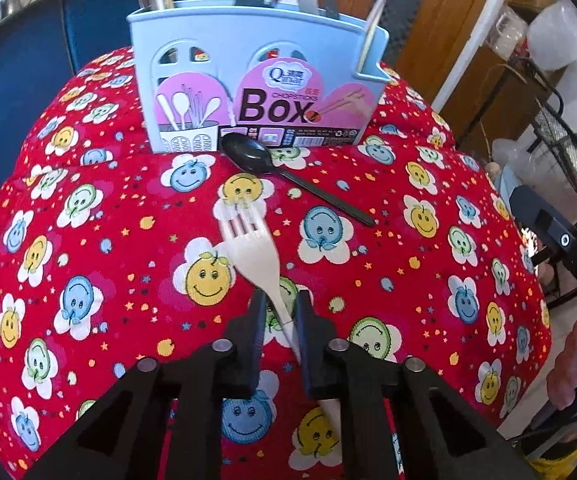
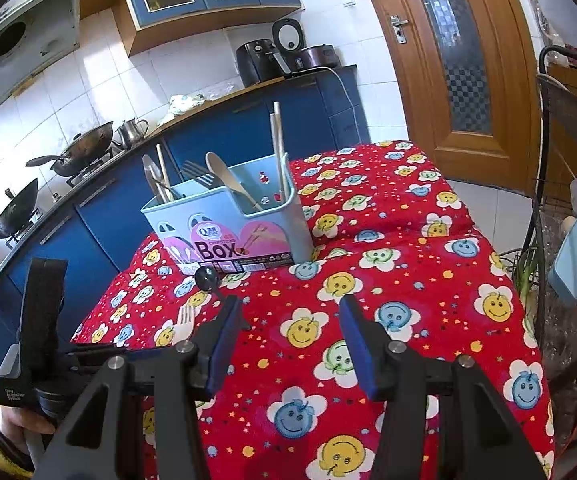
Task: Organize utensils
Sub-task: 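Grasp the white plastic fork with the left tool while the right tool grasps the black spoon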
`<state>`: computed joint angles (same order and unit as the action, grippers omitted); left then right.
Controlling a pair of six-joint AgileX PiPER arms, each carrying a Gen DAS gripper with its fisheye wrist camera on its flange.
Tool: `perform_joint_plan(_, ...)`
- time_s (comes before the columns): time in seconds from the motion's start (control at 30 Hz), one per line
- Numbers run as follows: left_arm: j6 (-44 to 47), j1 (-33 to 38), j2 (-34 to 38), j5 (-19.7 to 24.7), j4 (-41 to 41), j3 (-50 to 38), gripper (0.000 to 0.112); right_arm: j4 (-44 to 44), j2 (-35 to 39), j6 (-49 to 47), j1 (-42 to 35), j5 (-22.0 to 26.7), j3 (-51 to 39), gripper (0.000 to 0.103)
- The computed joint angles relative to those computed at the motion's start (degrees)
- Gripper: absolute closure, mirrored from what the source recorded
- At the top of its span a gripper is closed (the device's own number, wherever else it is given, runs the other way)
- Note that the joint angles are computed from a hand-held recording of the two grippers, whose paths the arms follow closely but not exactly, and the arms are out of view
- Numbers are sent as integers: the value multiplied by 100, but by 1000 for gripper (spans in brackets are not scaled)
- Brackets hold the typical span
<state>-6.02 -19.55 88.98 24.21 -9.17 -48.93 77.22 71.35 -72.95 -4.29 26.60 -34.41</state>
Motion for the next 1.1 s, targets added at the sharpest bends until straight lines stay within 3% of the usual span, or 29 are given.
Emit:
perform_joint_plan(0.1,819,280,-76,-111,-848,154,106,-285,-28,291,181,-106,-69,50)
perform_joint_plan(0.4,3306,1266,-565,-291,-3249,703,106,-1657,174,1770,1086,-614,-449,50)
perform_joint_plan(0.8,5260,2240,-954,-688,-4879,989,106,-3862,1362,3722,2168,-878,-1508,50)
perform_joint_plan(1.1,6775,2699,-893,-529,-6276,1080,106,-5429,2288,4883,2624,-773,-2389,54)
